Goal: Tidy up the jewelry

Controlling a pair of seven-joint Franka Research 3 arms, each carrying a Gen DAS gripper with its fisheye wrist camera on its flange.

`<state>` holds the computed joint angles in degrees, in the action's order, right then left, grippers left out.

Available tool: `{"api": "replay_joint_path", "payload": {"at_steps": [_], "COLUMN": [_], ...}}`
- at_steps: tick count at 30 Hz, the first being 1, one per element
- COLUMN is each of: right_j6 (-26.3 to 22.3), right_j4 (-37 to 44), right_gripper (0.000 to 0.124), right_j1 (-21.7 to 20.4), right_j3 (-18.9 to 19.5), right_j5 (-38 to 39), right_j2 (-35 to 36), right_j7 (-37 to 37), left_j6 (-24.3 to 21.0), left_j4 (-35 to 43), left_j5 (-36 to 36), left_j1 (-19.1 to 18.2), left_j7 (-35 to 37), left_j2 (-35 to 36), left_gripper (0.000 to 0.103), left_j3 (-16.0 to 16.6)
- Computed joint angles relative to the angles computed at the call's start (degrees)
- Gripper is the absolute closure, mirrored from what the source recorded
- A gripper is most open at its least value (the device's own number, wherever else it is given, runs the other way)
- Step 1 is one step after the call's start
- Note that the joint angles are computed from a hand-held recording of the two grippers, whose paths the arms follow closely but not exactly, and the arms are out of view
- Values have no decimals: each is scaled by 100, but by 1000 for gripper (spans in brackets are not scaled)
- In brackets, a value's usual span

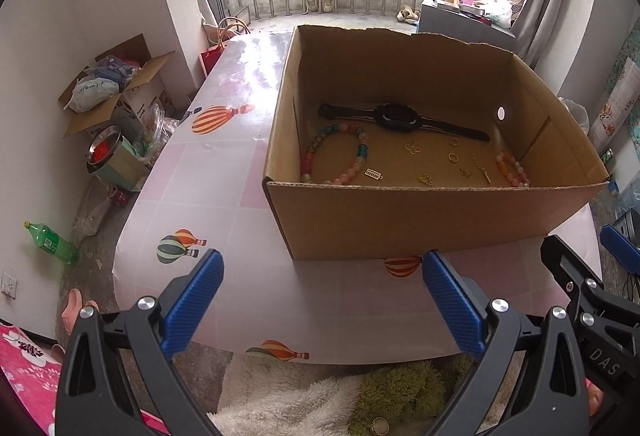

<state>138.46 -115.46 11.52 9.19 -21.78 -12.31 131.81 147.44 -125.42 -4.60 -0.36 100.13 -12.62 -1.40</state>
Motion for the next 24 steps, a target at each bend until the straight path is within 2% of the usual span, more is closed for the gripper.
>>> {"api": "replay_joint_path", "payload": {"at_steps": [24], "right_j6": [-96], "right_j4": [62], "right_gripper": [29], "right_j1": [49], "right_j3": [-2], "right_j5": [-77], "right_j2": [37], "right_j7": [59], "left_j6": [21], "left_j4": [-32], "left_j5": [34], "left_j1": [-8], "left_j7": [41], "left_j2": [-10], "left_gripper": [6], "left_j3": [-16]}}
